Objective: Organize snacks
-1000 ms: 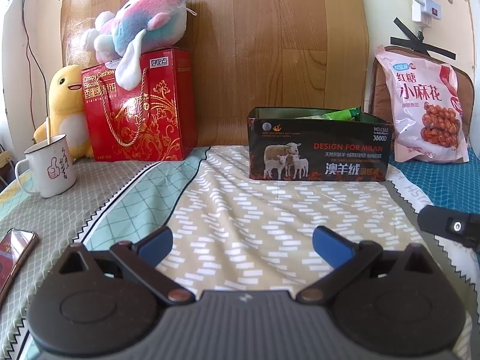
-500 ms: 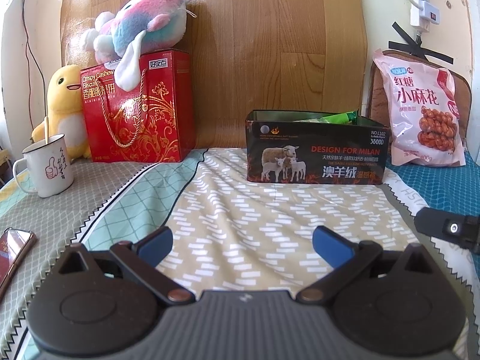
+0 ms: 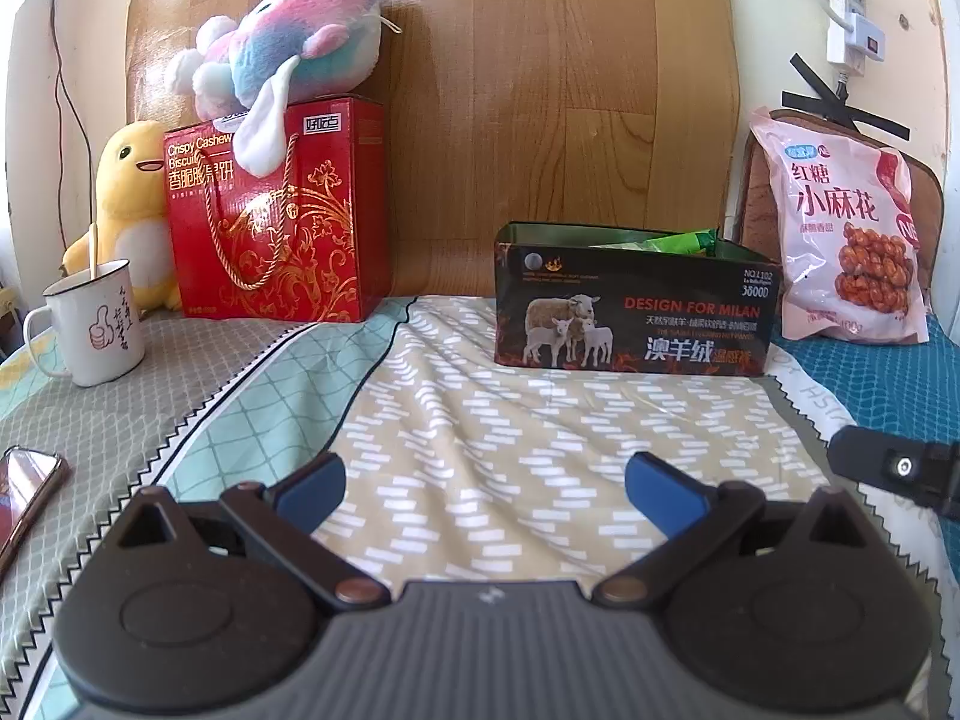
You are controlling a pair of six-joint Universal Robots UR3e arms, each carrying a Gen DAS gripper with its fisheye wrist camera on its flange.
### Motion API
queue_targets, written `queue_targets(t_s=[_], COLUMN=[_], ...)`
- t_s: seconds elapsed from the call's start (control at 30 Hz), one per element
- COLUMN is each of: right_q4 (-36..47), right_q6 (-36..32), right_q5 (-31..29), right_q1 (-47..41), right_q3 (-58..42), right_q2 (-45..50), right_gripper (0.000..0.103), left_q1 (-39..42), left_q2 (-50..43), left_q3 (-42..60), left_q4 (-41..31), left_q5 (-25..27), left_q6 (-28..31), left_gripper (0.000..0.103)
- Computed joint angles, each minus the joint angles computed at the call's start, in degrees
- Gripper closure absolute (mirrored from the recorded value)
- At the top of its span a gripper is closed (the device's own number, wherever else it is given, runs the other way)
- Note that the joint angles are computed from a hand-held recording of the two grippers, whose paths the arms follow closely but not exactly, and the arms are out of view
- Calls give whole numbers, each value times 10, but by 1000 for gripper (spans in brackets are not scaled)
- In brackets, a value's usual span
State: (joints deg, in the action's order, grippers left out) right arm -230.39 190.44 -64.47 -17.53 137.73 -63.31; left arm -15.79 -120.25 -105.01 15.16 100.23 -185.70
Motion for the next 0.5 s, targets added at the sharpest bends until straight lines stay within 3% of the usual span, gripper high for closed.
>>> queue_targets(t_s=[0.5], right_q4=[-19], right_q6=[1], right_q5=[-6], right_q1=[2], right_q3=[0], right_q2=[14], right_gripper=[11], left_q1=[-4], left_q2=[-1], left_q3=[1], left_q4=[3], left_q5=[12], left_q6=[-9], left_gripper=[0])
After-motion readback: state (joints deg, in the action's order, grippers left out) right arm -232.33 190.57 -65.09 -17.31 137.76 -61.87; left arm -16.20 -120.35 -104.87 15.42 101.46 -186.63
